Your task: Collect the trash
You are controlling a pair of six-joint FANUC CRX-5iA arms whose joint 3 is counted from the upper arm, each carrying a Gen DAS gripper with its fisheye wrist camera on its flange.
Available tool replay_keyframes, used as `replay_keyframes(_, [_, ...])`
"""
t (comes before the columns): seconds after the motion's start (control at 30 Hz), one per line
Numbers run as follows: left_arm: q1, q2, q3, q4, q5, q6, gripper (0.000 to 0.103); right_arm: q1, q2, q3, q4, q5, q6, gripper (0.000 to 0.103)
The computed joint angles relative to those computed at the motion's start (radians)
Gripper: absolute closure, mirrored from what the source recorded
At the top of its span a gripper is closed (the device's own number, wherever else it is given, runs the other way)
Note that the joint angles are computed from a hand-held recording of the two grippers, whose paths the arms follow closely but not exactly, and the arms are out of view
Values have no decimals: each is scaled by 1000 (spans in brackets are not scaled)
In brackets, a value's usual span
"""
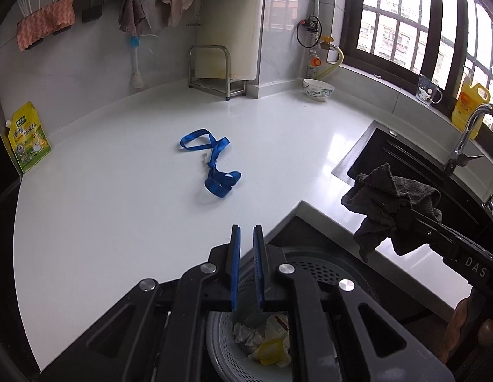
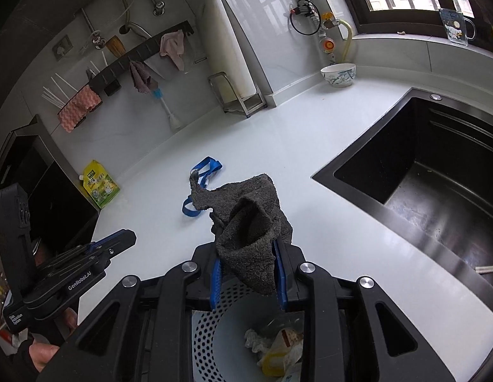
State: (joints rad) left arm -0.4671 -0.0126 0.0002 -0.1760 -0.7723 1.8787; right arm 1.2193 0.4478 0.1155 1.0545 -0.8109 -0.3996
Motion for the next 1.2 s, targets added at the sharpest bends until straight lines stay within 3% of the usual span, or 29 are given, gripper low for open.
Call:
replay_keyframes(0.23, [-35, -45, -89, -11, 8, 32, 94, 64, -13, -49, -30, -47, -55, 78])
replay_keyframes(0.53, [-10, 1, 5, -75, -27, 101, 91, 62, -51, -100, 32, -60, -113, 78])
replay_keyframes(0.63, [-6, 40, 62, -114, -44, 136, 59, 42, -52, -103, 47, -40, -104, 78])
replay_keyframes(0.67, [-5, 49, 77, -129, -41, 150, 40, 33, -52, -106, 54, -29, -106, 78])
replay_keyframes(0.7, [-6, 59, 91, -146, -34, 166, 35, 23, -53, -110, 65, -16, -112, 78])
replay_keyframes(0.83, [-3, 141, 195, -193, -68, 177, 36, -17, -57, -132, 113, 50, -148, 78])
replay_keyframes(0.93, [24, 232, 289, -162, -104, 153, 36, -46, -59, -146, 142, 103, -174, 78])
replay_keyframes(1.2, [50, 464, 555, -161, -222, 139, 36, -101, -56, -157, 124, 187, -166, 78])
